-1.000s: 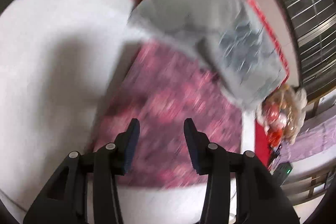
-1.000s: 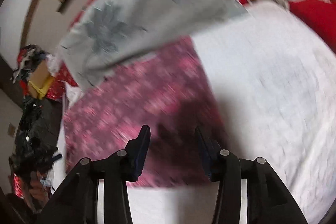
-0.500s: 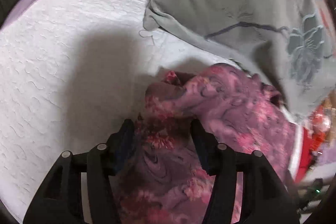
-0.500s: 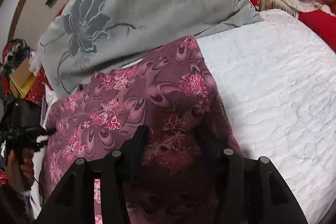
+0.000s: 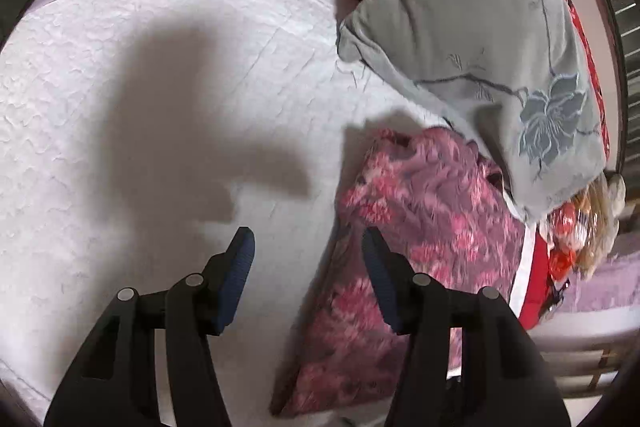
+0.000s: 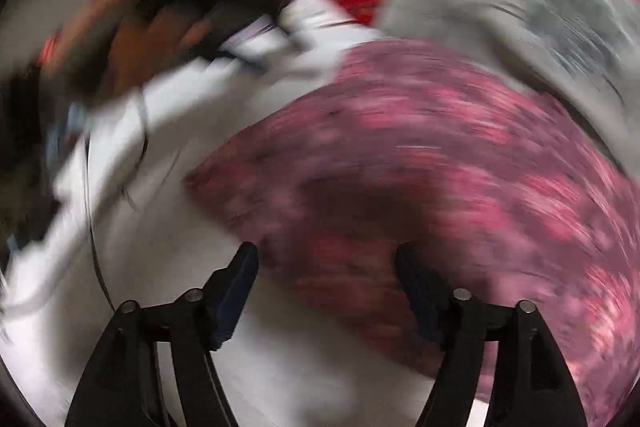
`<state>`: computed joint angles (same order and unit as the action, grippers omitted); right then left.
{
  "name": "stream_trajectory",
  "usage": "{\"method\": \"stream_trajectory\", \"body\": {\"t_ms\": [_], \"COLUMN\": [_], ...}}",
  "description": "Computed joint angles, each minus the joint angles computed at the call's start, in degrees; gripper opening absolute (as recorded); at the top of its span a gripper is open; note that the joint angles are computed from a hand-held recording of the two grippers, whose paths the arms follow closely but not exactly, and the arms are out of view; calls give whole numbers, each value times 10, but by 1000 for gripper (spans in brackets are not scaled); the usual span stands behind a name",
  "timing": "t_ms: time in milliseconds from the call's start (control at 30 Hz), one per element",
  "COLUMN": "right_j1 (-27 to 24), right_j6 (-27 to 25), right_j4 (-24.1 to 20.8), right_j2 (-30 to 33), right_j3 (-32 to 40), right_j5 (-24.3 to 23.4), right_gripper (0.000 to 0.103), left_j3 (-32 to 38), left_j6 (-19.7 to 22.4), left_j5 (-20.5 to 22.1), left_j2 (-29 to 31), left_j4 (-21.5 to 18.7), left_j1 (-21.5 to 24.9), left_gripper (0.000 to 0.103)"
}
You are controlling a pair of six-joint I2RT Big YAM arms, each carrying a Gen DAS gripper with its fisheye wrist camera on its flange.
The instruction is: Fold small clothes
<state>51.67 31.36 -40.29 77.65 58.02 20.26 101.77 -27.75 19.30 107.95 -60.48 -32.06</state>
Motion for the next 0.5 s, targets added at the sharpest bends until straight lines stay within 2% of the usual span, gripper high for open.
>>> {"method": "stream_trajectory", "body": {"t_ms": [33,100,133,233,300,333,367,433,500], "right_j1": [12,36,40,27,16,9,6,5,17], "right_j6": [-19,-52,-55,-24,-9,-12,-17,-39,-45], "right_j4": [-7,-31,-23,-36,-39,-35,-31,-16,11], "right_j2": [22,66,77,101,112,114,115,105,84], "right_j3": [15,48,54,76,88,90,93,89,73], "right_j5": [18,95,127,168,178,177,173,174,207], "right_gripper": [78,81,84,85,82,69,44,18,18], "left_j3": [1,5,8,23,32,38,43,59,67], "left_j6": [6,19,26,29,24,20,17,6,-1], "left_j5": [1,1,4,22,36,49,59,87,114], "left_j2": [0,0,1,11,19,26,31,49,61], "left_j4": [-5,-15,-20,-26,-26,-24,-24,-25,-21], "left_j1": [0,0,0,0,0,1,1,2,2], "left_gripper": [54,55,55,55,56,57,59,60,60]}}
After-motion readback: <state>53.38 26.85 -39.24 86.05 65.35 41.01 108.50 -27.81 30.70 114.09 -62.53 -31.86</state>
